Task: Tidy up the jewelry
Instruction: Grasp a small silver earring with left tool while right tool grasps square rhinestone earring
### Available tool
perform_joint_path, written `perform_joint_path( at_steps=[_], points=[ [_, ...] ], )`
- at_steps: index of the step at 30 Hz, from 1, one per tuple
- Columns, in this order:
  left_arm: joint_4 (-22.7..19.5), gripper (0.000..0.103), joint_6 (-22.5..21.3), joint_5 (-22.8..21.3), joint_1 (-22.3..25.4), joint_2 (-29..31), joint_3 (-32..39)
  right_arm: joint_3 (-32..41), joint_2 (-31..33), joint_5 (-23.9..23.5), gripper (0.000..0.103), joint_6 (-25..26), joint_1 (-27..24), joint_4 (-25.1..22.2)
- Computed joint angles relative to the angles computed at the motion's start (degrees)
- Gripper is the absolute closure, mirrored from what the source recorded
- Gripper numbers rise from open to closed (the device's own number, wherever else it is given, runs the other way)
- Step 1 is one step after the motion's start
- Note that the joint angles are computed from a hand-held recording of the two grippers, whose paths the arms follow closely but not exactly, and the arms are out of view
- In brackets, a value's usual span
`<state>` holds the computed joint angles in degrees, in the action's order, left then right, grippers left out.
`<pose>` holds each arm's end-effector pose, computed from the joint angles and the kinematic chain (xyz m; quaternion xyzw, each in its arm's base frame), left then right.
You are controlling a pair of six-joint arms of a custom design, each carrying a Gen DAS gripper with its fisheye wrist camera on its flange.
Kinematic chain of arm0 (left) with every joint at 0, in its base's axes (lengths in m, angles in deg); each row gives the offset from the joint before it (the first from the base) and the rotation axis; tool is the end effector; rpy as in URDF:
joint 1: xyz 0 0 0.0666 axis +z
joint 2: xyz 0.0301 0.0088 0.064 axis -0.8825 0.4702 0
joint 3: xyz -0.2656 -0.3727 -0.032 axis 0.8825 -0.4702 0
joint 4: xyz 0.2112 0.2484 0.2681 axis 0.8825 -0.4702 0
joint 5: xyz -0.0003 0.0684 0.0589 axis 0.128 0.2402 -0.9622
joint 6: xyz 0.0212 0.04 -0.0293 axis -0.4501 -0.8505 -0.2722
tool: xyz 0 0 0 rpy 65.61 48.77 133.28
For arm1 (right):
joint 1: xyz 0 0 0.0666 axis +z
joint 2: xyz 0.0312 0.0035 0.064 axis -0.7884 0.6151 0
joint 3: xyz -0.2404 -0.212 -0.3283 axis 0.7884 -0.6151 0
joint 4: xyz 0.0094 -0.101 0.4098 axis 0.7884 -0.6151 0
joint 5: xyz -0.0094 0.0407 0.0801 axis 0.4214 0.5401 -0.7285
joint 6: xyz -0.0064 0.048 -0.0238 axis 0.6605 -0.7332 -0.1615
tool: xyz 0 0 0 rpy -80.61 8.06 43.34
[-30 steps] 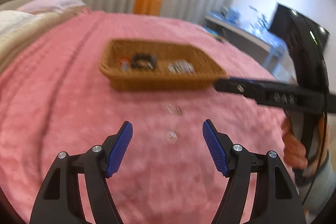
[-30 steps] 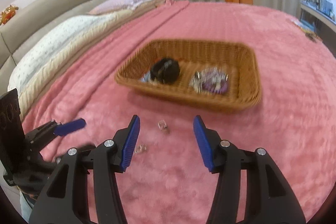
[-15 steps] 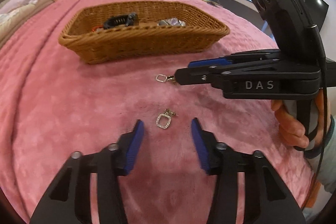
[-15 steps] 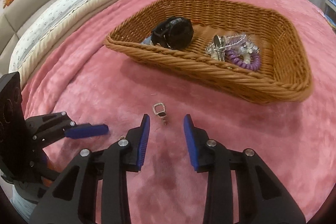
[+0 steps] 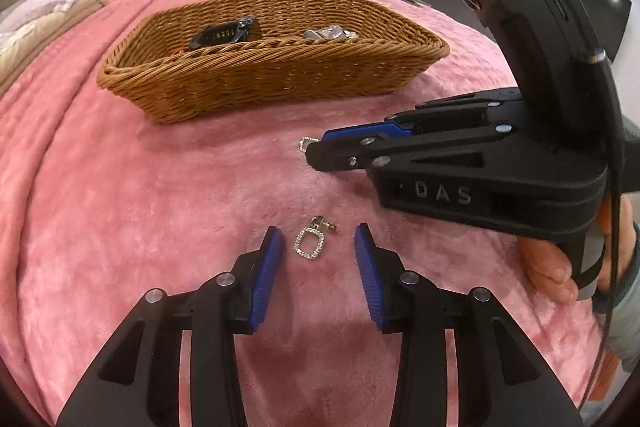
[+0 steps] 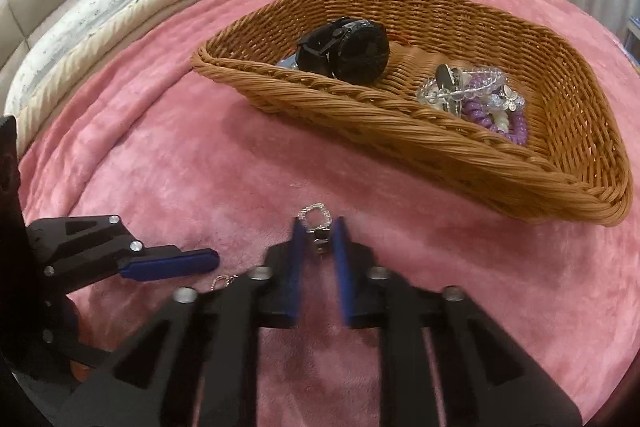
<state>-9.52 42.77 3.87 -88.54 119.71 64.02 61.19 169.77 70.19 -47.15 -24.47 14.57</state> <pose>0.6168 -0.3118 0.3453 0.1936 0.9173 -0.1212 0.3262 0.6674 0.3523 0.3642 -0.1798 0.9235 0.1500 0.3040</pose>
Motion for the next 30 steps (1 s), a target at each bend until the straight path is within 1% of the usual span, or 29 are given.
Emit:
perform_joint_path(
  at_steps=[7,10,11,21,26,30],
  points=[
    [0.4,0.086,-1.0,-0.2,-0.5,0.1,-0.1,-3.4,-2.2,0.3,0.094,-1.2,-0.3,2.6],
    [0.7,0.097,-0.6,-0.1,-0.5,0.0,-0.5,-5.2,-3.4,0.0,0.094,-2.5,-0.6,4.1],
    [0.8,0.103,-0.4,-0.1,-0.4,0.0,-0.5,-6.0,-3.9,-0.1,0.094,-3.0,-0.7,4.7],
    [2.5,0.103,0.4,0.4,-0.1,-0.8,-1.5,-14.7,-9.5,1.3,0.094,-6.3,-1.0,10.0],
    [5.0,0.103,0.4,0.4,-0.2,-2.0,-2.9,-19.2,-12.6,4.2,0.094,-7.5,-0.6,12.3],
    [7.9,0.103,0.5,0.4,-0.3,-3.3,-4.4,-21.6,-14.5,6.2,0.094,-8.3,-0.3,13.7]
  ],
)
